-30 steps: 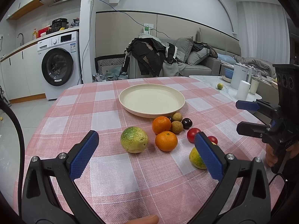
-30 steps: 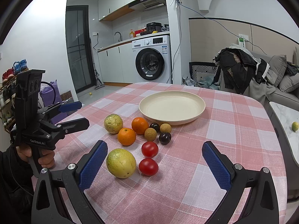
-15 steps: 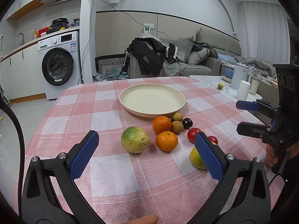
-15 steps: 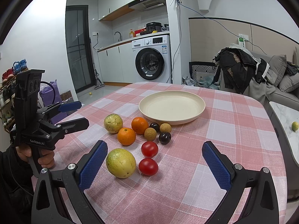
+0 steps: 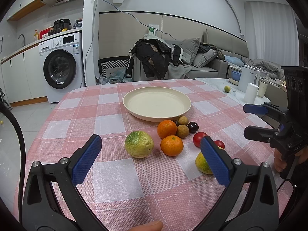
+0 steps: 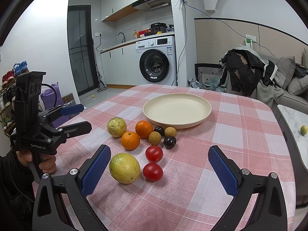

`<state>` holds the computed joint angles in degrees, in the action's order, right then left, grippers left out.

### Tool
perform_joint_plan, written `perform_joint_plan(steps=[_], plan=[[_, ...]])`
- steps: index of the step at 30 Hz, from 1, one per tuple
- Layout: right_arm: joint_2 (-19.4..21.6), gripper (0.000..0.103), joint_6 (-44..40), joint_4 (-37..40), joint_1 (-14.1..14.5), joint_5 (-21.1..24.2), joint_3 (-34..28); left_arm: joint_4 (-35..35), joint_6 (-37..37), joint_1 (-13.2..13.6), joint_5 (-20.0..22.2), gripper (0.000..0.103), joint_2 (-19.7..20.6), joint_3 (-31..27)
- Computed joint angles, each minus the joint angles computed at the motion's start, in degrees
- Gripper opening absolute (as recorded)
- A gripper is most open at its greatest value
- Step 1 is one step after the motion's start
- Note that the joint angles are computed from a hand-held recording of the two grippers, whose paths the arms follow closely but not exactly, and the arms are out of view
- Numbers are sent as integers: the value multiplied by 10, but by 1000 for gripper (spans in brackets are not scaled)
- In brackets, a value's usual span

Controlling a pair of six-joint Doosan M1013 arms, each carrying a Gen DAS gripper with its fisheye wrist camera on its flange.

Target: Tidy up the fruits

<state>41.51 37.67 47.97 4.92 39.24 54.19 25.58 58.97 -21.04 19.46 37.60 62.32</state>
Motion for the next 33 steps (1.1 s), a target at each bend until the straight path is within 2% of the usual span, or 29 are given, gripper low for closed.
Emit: perform_joint_plan(steps=[33], plan=[[0, 103, 7, -7, 1, -1, -1, 4, -3, -3, 1, 102, -2, 0]])
